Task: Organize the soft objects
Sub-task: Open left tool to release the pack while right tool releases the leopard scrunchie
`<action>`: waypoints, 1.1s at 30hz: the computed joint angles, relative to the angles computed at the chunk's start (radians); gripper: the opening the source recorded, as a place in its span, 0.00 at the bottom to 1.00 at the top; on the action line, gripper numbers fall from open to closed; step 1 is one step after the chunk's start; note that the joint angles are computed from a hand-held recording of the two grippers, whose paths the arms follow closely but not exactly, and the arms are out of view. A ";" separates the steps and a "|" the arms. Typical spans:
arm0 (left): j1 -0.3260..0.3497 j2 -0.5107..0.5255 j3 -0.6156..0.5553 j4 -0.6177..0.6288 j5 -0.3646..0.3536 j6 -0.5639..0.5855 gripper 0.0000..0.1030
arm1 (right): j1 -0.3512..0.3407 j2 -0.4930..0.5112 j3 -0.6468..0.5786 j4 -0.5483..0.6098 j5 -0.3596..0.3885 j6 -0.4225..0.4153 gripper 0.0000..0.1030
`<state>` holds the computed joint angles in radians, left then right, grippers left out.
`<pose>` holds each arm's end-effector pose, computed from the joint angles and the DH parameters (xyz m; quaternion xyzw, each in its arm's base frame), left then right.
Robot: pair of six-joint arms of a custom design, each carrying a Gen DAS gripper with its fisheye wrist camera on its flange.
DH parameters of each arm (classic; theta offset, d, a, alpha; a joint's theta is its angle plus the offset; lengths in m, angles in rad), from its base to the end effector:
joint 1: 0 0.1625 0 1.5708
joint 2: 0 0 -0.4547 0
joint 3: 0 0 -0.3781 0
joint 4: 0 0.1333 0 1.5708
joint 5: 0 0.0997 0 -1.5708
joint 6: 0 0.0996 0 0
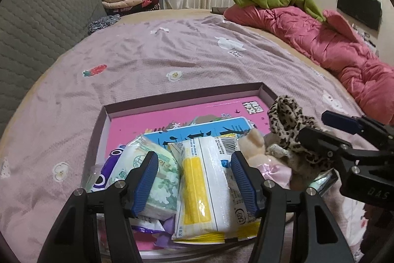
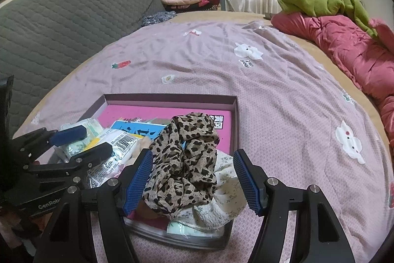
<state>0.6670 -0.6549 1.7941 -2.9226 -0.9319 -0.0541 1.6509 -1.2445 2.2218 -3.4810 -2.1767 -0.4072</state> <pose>-0.3782 -0.5431 0.0389 0.3588 0.8739 -0.2333 0.2307 0.1149 -0.4747 0.3111 0.0755 -0.8597 0.3801 0.3328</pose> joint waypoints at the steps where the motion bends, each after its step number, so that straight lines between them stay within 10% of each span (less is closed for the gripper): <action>1: 0.001 -0.005 0.003 -0.004 -0.007 -0.005 0.60 | 0.001 0.000 0.001 -0.005 0.002 -0.003 0.68; 33: -0.015 -0.133 0.132 -0.095 0.018 -0.128 0.76 | 0.086 0.073 0.048 -0.263 -0.050 -0.123 0.74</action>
